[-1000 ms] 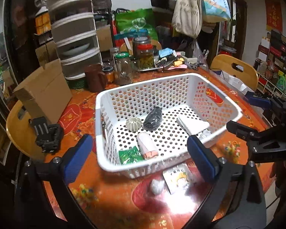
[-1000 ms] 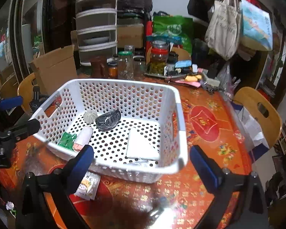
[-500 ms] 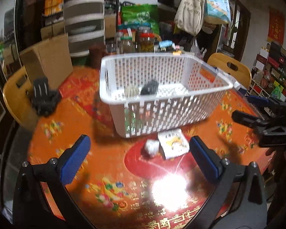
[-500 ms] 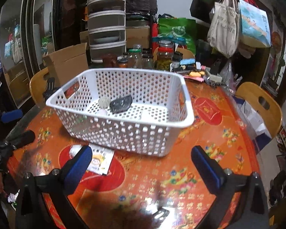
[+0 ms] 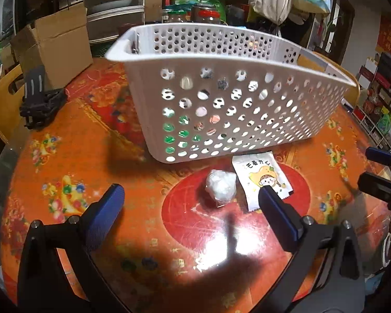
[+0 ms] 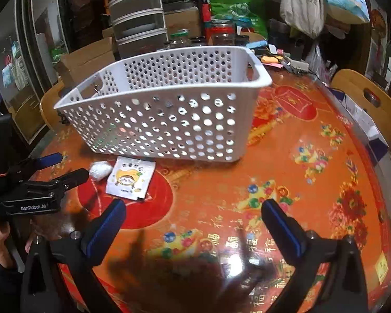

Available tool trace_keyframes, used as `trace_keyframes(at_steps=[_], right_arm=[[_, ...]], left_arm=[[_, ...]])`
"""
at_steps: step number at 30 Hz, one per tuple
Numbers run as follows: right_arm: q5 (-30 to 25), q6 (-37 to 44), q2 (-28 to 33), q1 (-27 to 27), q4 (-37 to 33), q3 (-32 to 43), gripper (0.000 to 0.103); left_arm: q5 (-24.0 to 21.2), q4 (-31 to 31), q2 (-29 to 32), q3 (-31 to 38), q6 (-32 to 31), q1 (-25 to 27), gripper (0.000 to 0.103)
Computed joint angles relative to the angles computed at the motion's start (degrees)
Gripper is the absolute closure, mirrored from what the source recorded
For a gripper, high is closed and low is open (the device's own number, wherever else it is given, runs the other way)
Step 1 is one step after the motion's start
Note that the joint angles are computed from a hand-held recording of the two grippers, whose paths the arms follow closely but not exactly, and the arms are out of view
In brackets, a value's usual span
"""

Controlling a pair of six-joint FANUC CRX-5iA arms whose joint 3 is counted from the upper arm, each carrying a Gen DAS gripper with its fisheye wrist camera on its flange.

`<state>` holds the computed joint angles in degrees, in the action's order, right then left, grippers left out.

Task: Organize soft objects
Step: 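Reach the left tool to the crumpled clear plastic and grasp it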

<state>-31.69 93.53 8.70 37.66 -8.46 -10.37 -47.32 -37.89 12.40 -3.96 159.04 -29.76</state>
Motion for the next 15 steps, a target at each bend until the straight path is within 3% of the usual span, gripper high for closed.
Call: trace_keyframes(at_steps=[15], right_arm=[[-2.06, 3.39, 1.93, 0.0, -3.34, 2.25, 0.0]], left_arm=[[0.31, 2.64, 4.54, 3.63, -4.43, 0.73, 0.067]])
